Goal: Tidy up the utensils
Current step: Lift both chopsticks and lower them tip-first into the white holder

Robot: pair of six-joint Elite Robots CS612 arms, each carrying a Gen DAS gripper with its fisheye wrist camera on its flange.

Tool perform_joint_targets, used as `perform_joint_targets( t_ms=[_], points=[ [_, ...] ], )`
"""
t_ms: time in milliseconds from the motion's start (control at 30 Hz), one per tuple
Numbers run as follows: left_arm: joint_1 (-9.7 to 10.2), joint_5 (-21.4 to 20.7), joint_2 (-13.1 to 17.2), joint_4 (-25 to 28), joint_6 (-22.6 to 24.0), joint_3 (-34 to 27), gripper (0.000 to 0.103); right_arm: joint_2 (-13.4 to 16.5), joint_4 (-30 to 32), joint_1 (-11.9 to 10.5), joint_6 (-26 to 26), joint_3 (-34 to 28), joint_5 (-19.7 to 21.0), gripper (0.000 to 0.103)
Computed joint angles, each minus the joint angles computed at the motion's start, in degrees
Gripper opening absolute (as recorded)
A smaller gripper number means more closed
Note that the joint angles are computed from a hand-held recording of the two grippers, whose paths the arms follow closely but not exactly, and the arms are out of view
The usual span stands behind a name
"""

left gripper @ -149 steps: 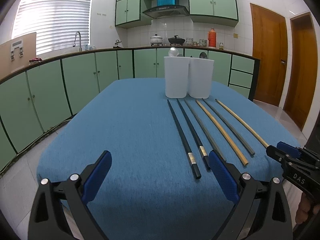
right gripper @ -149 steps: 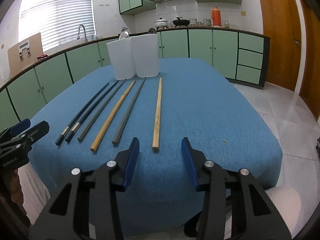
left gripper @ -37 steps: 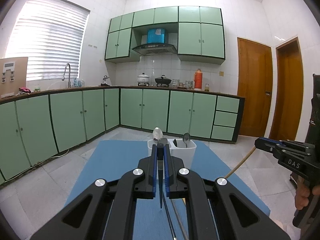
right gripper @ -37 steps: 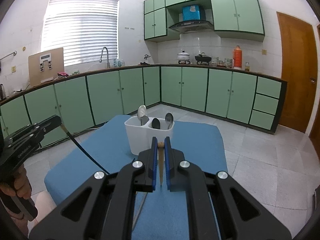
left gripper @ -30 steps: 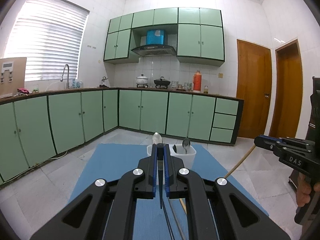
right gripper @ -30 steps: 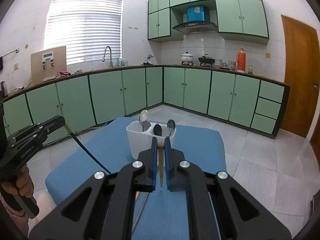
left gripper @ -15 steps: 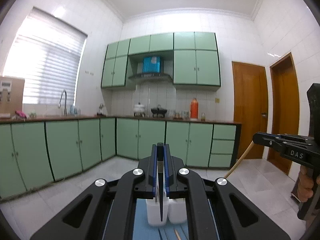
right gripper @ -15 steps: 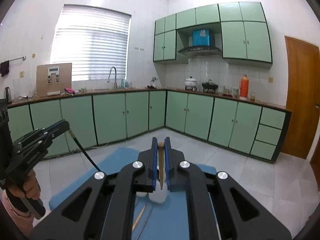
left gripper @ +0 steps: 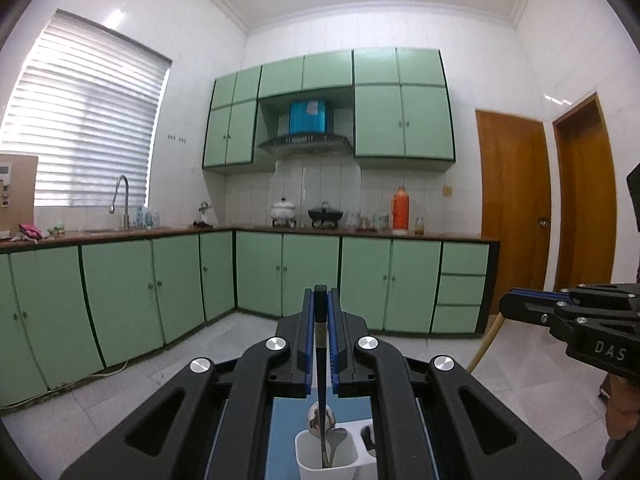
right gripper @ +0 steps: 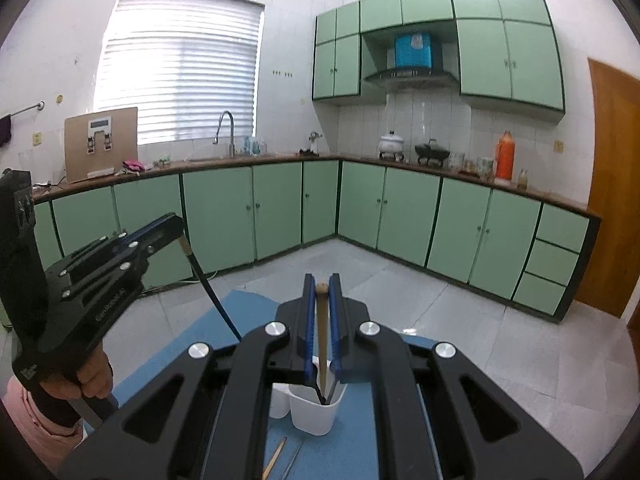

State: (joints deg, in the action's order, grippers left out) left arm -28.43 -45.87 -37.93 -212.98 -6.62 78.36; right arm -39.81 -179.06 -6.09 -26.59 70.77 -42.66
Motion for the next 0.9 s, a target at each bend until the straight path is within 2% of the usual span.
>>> perform_joint_targets(
  t_ms=[367,833,900],
  points=[
    [2.4,-3.52,2.64,9.8,-7.12,-2.85,0.006,4.47,8.96,1.56,0.03,-6.16,-1.87,0.006],
    [3.83,-5.09,3.85,16.57,-12.51,-3.47,0.006,7.36,13.08,2.59,1.18,-9.74,-4.25,0.006],
    [3.89,-4.36,4.06,16.57,-12.74,-3.43,0.007,7.57,11.66,2.6,2.2,-9.7,-4.51,0.006]
  ],
)
